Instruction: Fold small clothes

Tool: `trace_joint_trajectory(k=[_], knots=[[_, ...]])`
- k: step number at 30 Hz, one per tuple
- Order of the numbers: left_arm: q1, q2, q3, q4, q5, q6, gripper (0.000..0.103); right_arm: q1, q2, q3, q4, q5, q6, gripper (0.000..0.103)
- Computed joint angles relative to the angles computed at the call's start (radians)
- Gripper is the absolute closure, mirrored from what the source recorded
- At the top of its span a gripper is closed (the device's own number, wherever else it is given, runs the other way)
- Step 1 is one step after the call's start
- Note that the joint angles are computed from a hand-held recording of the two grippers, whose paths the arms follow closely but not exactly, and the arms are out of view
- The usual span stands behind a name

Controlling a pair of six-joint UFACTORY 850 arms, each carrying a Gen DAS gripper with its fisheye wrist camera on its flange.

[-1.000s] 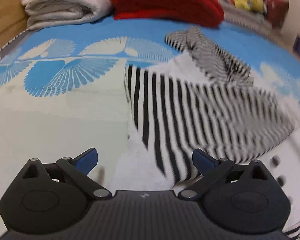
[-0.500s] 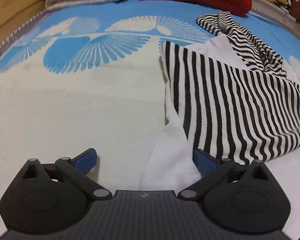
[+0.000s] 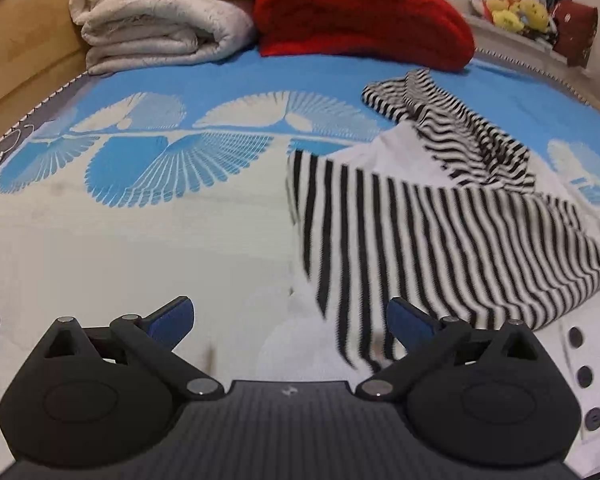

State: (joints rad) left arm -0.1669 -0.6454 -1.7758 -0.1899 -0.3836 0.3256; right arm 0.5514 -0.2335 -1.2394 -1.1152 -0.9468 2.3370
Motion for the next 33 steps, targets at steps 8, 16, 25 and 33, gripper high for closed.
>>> trace_joint_trajectory(k=[8, 16, 25, 33], knots=[[-0.010, 0.014, 0.024, -0.018, 0.008, 0.028, 0.000, 0.002, 0.017, 0.050, 0.063, -0.041, 0.084, 0.027], [-0.011, 0.009, 0.018, -0.011, 0.004, 0.020, 0.000, -0.026, 0.041, 0.082, 0.088, -0.009, 0.132, 0.027], [-0.018, 0.013, 0.030, -0.002, 0.006, 0.025, 0.000, -0.076, 0.103, 0.160, 0.123, 0.023, 0.227, 0.027], [-0.014, 0.008, 0.019, -0.011, -0.007, 0.017, 0.000, -0.214, 0.276, 0.382, 0.058, 0.119, 0.590, 0.027]])
